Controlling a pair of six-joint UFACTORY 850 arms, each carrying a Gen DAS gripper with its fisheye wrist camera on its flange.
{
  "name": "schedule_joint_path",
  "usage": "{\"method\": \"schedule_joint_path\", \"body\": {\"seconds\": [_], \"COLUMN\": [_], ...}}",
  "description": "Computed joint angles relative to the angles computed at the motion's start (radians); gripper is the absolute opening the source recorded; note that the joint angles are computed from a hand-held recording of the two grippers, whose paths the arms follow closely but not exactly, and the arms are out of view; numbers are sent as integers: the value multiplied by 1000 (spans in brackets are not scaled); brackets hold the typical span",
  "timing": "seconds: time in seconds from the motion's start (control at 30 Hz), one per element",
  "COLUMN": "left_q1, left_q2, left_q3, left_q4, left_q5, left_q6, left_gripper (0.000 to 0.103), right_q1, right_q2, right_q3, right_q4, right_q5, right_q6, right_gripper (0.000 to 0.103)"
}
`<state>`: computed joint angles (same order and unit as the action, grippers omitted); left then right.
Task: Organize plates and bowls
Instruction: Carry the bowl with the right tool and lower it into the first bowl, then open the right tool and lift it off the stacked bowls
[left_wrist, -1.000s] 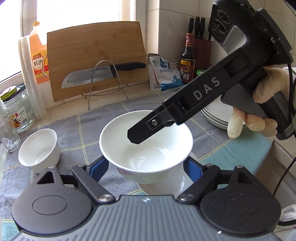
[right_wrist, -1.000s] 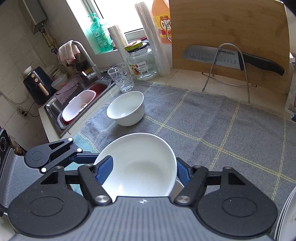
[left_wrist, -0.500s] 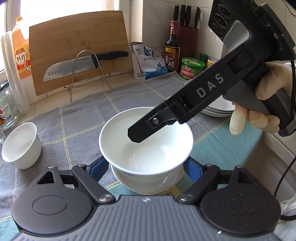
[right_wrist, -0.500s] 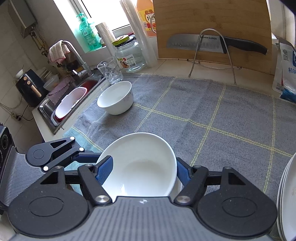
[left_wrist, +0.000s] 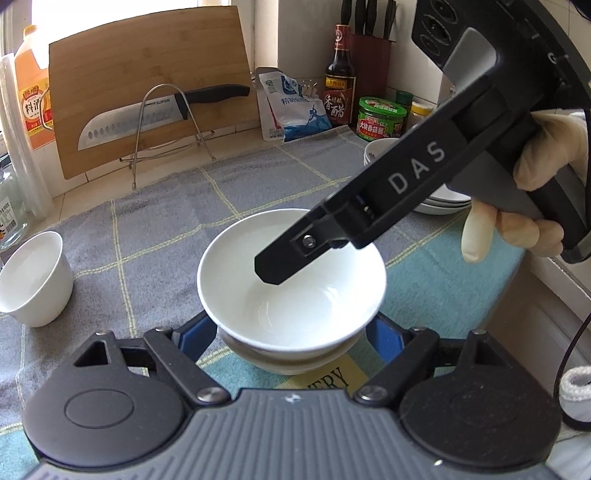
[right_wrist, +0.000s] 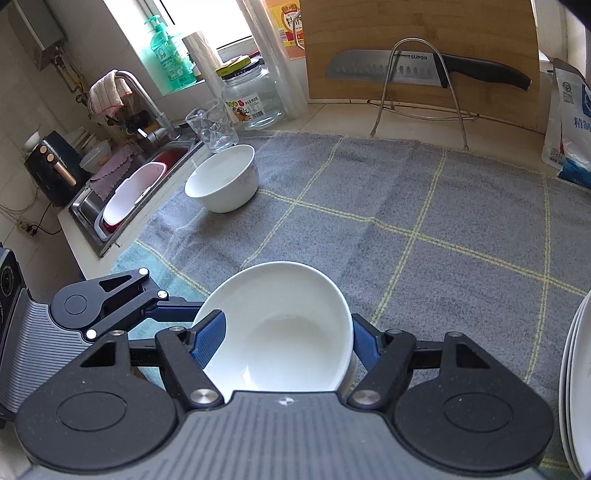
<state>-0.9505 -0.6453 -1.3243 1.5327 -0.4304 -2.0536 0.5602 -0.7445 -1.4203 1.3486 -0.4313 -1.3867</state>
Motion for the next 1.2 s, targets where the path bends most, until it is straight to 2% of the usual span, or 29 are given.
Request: {"method": "schedule_joint_path", "body": {"seconds": [0.4,0.53,0.57,0.63,0.77,1.2], "left_q1": [0,-3,-3,0,-3,1], "left_q2": [-12,-13,-13,-4,18,107], "left_q3": [-7,-5,-4,8,34,175], "left_q4": [-4,22,24,43,41,160], "left_q5": [-7,-25,-23,-9,-19,-64], "left_q6": [13,-4,-9,-34,-38,-236], "left_gripper": [89,95,96,96,96,96], "right_q1": [5,3,4,8,15,78], "right_q2": [2,8,10,13,17,-32], "right_q3": [10,15,16,16,12,-95], "right_q4": [40,64,69,72,82,-72], "right_q5": [29,25,30,44,45,82], "right_q6": [-34,-62,-66,-73,-104,-8], "right_gripper": [78,82,86,94,99,103]}}
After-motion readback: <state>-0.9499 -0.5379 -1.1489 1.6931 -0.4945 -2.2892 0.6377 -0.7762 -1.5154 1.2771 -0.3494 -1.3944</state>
